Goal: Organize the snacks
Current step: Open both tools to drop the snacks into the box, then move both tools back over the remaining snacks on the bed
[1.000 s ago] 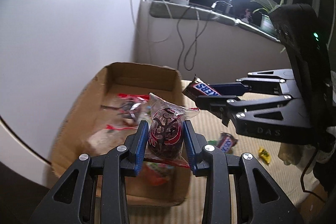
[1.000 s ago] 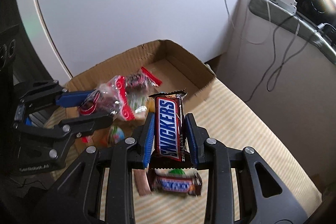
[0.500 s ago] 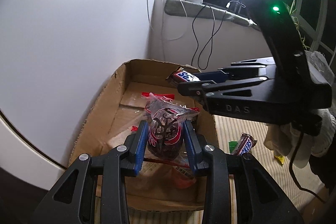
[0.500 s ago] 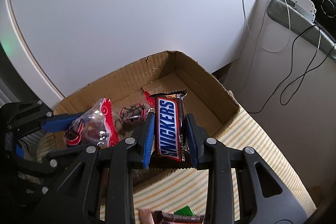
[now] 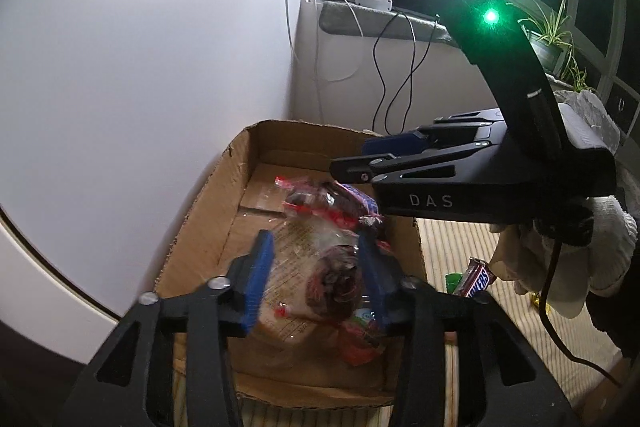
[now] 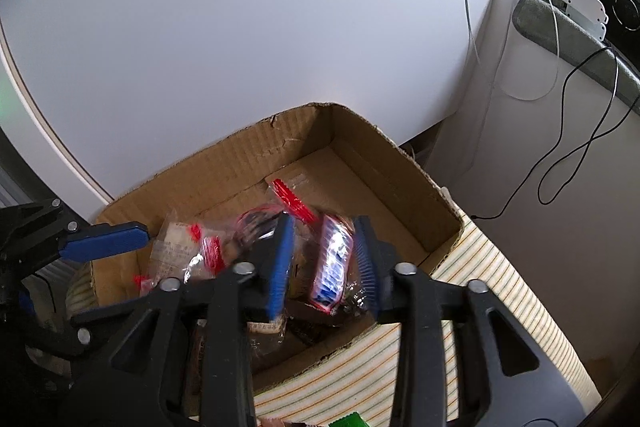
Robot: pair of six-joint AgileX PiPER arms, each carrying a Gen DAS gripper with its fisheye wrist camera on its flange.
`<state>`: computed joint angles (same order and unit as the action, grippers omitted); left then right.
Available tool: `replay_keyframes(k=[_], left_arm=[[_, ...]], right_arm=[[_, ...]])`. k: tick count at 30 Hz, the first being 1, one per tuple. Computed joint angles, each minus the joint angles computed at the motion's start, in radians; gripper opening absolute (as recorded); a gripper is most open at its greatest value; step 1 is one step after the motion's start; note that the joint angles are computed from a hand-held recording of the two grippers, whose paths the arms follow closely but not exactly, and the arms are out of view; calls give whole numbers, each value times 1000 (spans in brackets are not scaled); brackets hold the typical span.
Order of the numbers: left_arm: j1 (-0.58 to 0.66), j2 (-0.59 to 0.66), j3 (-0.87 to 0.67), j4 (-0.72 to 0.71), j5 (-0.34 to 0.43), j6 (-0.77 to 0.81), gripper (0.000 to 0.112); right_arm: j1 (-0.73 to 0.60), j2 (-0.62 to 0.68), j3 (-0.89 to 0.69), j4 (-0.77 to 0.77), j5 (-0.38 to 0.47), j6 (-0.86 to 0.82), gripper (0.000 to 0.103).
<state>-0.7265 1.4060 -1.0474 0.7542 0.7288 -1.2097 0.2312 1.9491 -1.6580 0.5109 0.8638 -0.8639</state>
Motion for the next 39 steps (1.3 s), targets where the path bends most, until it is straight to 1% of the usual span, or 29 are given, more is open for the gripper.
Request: replay_keyframes(k=[1, 2, 3, 10, 16, 22, 25, 29, 35, 39], left_arm=[[-6, -2, 0, 7, 8, -9, 51], [-10, -5, 2, 10, 10, -13, 51], [-6, -6, 3, 8, 8, -9, 51], [-16, -14, -4, 10, 27, -2, 54], [-39, -19, -23, 21, 55, 3, 54], [-86, -5, -48, 33, 71, -16, 54], [-116, 13, -66, 37, 75, -25, 54], [-160, 48, -98, 37, 80, -33, 54], [-206, 121, -161, 12, 65, -18, 54], [-223, 179, -207, -21, 52, 10, 54]], right_arm=[[-2, -2, 1, 4, -4, 0, 63], [-3, -10, 11, 13, -18, -8, 66], [-4, -20, 23, 19, -31, -16, 66], [-4, -44, 36, 0, -37, -5, 66], [-25, -73, 65, 14, -40, -21, 66], [-79, -149, 136, 45, -34, -81, 66], [-130, -196, 182, 68, -24, -128, 66], [-241, -236, 213, 105, 19, -201, 66], [-408, -255, 238, 134, 86, -305, 66], [-508, -252, 251, 143, 115, -360, 66]])
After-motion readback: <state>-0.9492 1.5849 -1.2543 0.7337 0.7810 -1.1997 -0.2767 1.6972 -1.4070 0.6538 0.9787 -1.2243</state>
